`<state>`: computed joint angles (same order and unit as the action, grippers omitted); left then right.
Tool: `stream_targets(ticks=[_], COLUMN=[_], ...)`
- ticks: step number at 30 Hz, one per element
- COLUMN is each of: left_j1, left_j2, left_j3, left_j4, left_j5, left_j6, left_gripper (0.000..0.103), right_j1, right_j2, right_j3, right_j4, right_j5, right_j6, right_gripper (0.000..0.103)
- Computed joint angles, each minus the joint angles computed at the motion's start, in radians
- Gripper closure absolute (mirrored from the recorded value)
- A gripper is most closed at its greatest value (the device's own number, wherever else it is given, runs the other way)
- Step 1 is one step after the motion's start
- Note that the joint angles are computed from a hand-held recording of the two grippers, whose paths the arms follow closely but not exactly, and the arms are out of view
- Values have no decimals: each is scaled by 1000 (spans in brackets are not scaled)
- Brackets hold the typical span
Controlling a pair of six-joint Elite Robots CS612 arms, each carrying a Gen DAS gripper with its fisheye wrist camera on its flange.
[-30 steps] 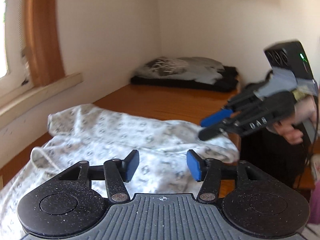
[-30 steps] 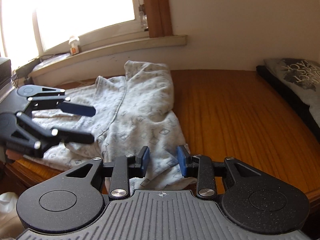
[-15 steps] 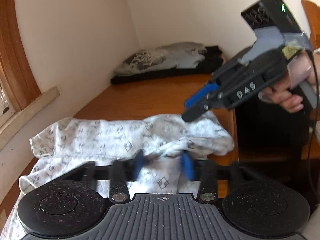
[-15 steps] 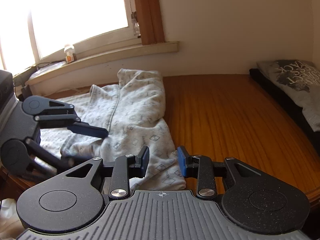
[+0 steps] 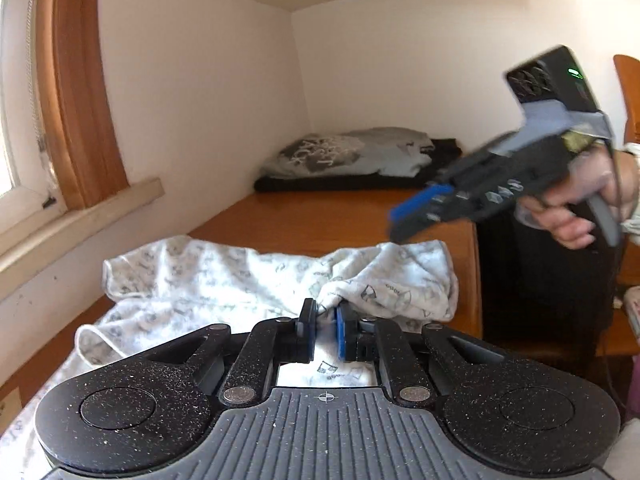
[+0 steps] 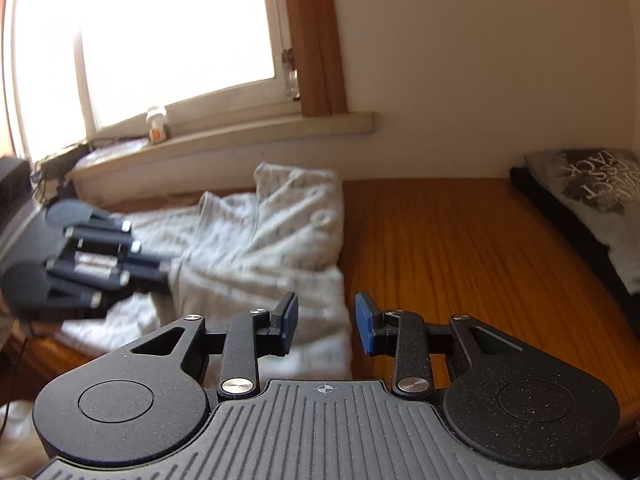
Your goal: Fold clothes
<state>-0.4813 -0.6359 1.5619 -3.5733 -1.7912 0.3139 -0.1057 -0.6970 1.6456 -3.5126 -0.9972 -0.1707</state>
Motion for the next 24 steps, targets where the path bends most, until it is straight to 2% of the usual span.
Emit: stream_targets(ticks=[3,5,8,10,13,14,17,19,24], left_j1=[-4,-7,-11,-2,24,29,40,46,26], left_j2=[3,3,1,-3,-8,-9,-1,12,60], left_j3=[-7,-10,-8,-3,-5,-15,-63,-104,-223], left_j4=[14,32,51,57,46,47,60,77,215], left_j5=[-4,-5,-1,-33,-113,-118,-107,-92,77], left_j6=[3,2,1,-9,-65,-85,-134,-160,-121], left_gripper=[91,78,70,64,61,61,61,61,65], right_j1=[12,20,23,18,-1,-7,-11,-12,-20], right_j2=[24,33,26,10,-8,-14,-15,-8,8], right_j3=[-60,-87,-90,-57,-11,4,10,1,-29], right_j4=[59,104,198,201,161,148,123,126,204], right_j5=[-4,-18,-40,-50,-27,-19,-40,-43,32], right_j6=[7,-16,-35,-65,-32,-21,7,27,45], right_gripper=[70,70,76,79,78,78,68,65,60])
